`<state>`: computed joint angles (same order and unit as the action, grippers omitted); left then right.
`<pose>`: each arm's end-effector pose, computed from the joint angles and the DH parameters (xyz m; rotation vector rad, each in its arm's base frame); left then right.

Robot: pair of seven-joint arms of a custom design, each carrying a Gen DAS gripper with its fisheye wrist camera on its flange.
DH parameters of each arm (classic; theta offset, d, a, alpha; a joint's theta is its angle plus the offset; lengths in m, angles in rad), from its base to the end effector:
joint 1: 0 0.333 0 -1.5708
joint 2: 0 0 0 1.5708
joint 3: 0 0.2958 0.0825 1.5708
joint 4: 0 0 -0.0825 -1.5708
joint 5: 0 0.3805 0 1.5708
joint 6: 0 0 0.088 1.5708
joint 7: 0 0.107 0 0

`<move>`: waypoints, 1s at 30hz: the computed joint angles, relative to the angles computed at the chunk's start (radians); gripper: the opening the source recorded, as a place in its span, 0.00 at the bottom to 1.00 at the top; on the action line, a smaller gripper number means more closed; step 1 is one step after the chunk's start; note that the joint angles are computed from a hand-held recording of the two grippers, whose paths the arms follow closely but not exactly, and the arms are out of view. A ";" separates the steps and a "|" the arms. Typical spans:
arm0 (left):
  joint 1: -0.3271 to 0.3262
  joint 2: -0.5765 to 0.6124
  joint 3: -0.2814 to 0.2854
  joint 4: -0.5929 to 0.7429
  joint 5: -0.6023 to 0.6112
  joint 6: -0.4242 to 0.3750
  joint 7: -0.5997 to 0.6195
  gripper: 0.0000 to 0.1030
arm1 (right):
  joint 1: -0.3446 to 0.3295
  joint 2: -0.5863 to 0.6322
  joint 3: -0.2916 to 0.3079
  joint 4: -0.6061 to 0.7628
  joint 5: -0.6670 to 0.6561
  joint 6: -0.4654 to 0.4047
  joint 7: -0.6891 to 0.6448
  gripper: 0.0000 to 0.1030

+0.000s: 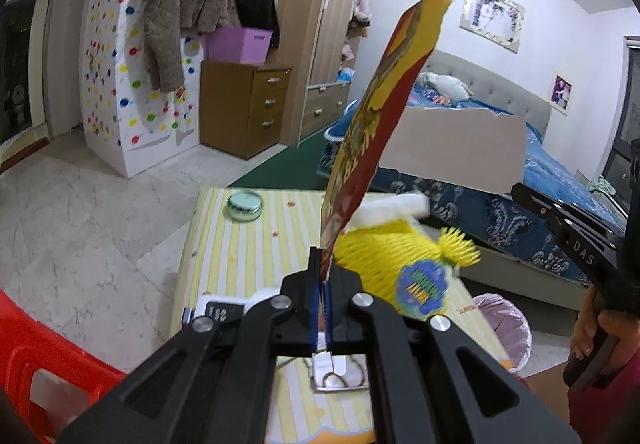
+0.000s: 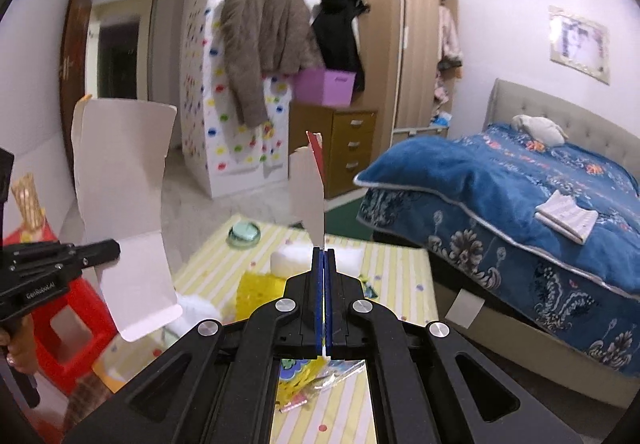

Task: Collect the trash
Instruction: 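Carry both items over the pink bin and open both tools to drop them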

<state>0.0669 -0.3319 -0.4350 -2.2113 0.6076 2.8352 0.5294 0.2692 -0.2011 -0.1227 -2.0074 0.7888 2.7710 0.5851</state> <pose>0.4598 -0.2347 0.5827 -1.7356 1.5266 -1.0200 0.5461 0.0436 0.6281 -1.8436 1.0678 -0.7202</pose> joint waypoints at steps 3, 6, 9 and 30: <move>-0.012 0.009 -0.007 0.020 0.003 0.008 0.009 0.00 | -0.004 -0.032 -0.012 -0.014 0.011 -0.003 0.001 0.00; -0.030 0.036 -0.018 0.046 0.007 0.022 0.019 0.00 | -0.019 -0.079 -0.028 -0.054 -0.017 -0.018 0.033 0.00; -0.060 0.091 -0.025 0.082 0.015 0.029 0.027 0.00 | -0.032 -0.118 -0.051 -0.106 -0.056 -0.029 0.071 0.00; -0.435 0.710 0.070 0.642 0.084 0.047 0.208 0.00 | -0.269 -0.212 -0.169 -0.328 -0.488 0.025 0.480 0.00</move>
<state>-0.3676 0.3783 -0.3652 -1.5689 0.6913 2.8818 0.7377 -0.0002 -0.4128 -0.2913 -2.3354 0.3010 2.7959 1.0649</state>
